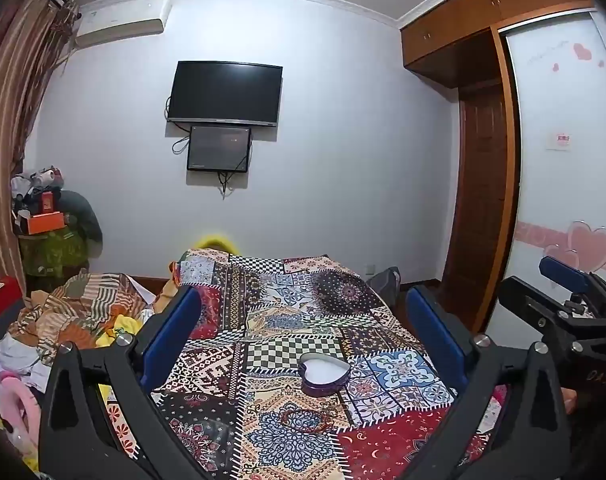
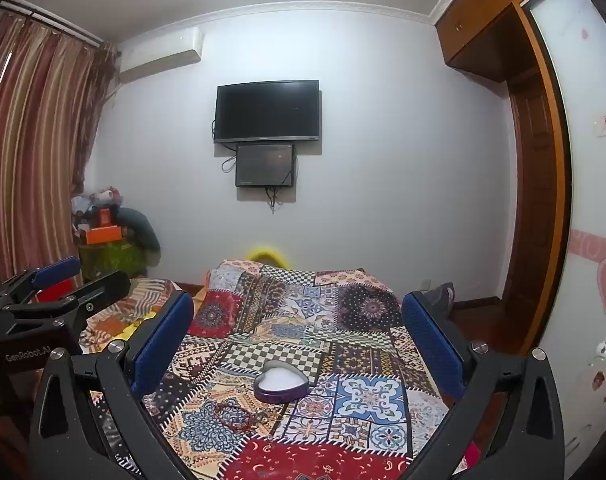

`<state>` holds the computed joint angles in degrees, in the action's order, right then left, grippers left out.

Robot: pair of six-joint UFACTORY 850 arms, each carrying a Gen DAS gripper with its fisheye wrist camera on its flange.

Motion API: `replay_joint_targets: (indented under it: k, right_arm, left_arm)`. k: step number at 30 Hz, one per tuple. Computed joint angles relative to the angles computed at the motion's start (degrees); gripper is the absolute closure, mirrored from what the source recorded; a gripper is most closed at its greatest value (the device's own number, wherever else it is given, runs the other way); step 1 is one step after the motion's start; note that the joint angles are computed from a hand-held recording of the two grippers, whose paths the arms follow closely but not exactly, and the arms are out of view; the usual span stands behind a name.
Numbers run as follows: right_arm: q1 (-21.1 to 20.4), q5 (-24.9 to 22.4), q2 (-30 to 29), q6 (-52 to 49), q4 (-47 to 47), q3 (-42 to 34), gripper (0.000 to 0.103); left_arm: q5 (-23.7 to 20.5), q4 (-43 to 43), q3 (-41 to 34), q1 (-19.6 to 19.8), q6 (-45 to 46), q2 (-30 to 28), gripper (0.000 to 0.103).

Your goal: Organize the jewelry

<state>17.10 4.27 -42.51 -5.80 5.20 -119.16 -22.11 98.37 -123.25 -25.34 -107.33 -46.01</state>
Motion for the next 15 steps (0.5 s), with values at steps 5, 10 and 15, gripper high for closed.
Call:
replay_joint_targets:
  k: [5,10,15]
  right_arm:
    - [-0.01,-0.06,-0.2,-0.04,0.01,-0.22,0.0]
    - [-0.01,-0.37,-0.2,-0.03,0.1,-0.35,0.0]
    - [-0.01,0.4,0.29,-1.73,2.01,0.97,0.0]
  left_arm:
    - [-0.36,3.25,2.13,-0.1,-2.61,0.83,0.0]
    - [-0.14,7.34,4.23,0.29,-7.26,1.49,0.0]
    - [-0.05,0.54,0.01,0.29,-0.5,-1.07,0.0]
